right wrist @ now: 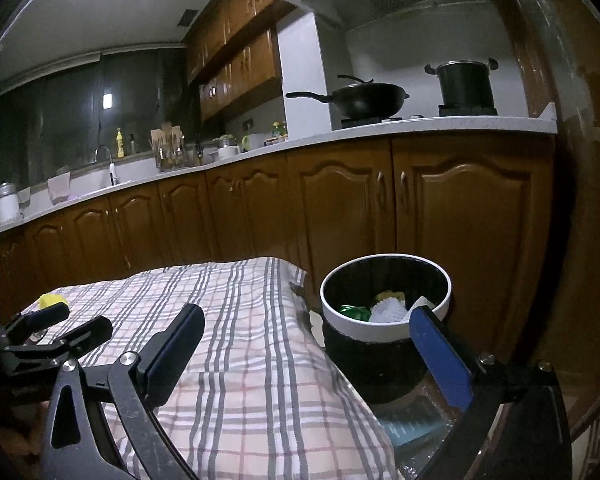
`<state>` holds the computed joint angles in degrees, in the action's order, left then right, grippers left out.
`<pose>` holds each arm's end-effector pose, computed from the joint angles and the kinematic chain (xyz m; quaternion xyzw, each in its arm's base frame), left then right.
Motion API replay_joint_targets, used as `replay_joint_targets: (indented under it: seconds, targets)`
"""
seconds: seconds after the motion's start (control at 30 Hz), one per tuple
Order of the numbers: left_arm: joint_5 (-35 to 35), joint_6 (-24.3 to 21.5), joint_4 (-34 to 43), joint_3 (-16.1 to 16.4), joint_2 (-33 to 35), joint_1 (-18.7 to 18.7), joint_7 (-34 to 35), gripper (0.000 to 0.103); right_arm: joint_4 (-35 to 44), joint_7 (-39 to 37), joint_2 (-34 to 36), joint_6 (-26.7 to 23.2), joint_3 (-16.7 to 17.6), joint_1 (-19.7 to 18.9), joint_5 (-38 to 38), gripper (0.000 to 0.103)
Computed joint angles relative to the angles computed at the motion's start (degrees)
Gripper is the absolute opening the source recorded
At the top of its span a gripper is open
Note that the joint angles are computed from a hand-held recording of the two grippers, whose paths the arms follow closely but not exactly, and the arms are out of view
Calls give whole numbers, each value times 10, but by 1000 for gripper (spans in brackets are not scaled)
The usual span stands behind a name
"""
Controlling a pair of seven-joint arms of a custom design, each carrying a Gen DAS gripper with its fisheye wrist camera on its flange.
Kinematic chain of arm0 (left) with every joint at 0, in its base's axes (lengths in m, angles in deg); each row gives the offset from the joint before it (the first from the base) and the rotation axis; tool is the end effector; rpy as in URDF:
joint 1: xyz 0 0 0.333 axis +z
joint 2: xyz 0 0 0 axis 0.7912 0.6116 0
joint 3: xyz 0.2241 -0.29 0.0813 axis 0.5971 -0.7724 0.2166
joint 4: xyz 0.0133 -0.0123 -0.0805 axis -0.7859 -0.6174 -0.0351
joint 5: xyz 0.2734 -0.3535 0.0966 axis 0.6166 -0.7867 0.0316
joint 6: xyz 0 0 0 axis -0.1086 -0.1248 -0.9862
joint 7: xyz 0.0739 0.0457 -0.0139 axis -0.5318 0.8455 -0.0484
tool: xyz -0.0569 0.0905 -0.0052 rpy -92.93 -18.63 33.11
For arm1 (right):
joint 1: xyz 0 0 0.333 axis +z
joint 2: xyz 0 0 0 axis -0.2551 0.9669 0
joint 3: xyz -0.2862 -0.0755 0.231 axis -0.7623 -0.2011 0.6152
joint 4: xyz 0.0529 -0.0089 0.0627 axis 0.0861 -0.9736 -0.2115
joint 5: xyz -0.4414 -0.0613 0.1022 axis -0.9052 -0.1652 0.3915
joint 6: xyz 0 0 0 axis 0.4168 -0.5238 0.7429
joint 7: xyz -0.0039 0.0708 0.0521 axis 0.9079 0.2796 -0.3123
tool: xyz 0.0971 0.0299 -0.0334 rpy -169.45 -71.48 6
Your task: Collect trash
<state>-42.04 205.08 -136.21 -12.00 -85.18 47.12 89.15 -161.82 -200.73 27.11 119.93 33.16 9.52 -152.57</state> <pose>0.4596 -0.2071 0.4600 -0.4069 0.7265 -0.4942 0.2498 0.3589 0.2872 0.4655 -0.4293 0.6750 -0.4717 0.3708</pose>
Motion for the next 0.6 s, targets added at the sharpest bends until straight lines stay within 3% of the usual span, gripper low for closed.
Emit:
replay_joint_targets:
  seconds: [0.17,0.6]
  targets:
    - [-42,4,-12,-11,-11,3,35,103,-1,-3,-3,-6,2,1,0,103]
    - [-44,4,-18,-11,-22,1,44,103,3,-6,5,-6,4,9,-4,103]
